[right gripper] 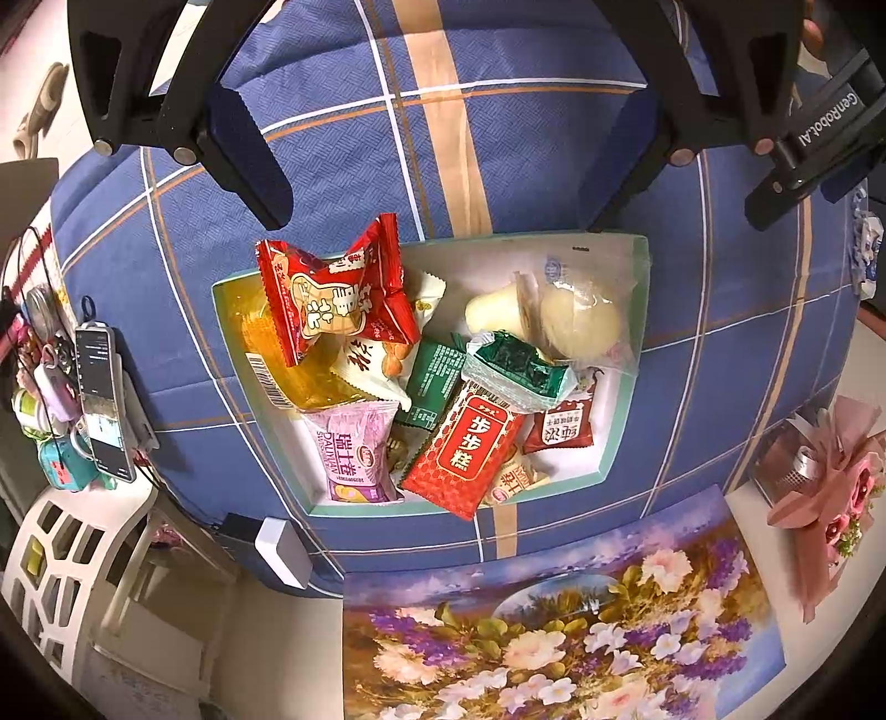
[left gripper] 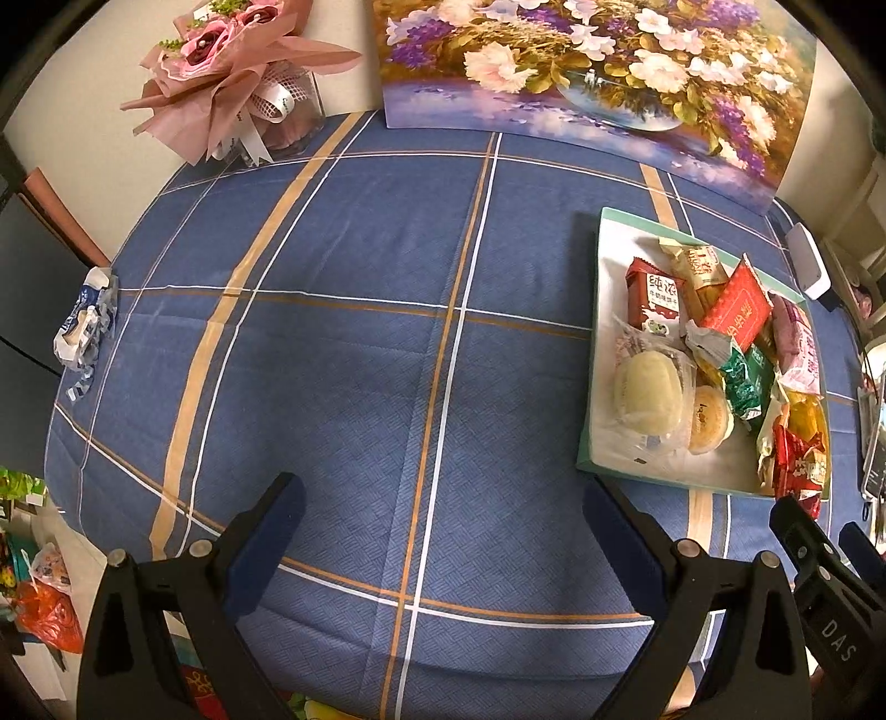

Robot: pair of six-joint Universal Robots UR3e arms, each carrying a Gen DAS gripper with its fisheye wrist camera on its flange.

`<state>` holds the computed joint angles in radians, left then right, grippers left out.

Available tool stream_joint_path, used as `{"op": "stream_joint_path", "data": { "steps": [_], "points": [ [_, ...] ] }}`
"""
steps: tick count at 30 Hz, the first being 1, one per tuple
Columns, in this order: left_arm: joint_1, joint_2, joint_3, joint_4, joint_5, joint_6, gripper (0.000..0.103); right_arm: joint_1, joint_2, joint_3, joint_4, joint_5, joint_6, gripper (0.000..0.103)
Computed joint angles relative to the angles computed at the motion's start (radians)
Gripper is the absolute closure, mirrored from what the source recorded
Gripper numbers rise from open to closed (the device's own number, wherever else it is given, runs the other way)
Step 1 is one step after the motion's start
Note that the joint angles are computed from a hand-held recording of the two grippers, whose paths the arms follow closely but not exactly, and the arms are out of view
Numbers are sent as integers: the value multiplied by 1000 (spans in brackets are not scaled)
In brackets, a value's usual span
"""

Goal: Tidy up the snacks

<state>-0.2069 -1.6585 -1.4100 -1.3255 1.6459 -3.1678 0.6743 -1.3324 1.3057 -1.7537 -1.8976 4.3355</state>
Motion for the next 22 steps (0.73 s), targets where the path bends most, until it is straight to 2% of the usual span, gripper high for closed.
{"op": "stream_joint_path", "data": {
  "steps": [22],
  "points": [
    [1,4,2,12,-4,-14,3,0,2,3,-5,2,-2,0]
  ]
}}
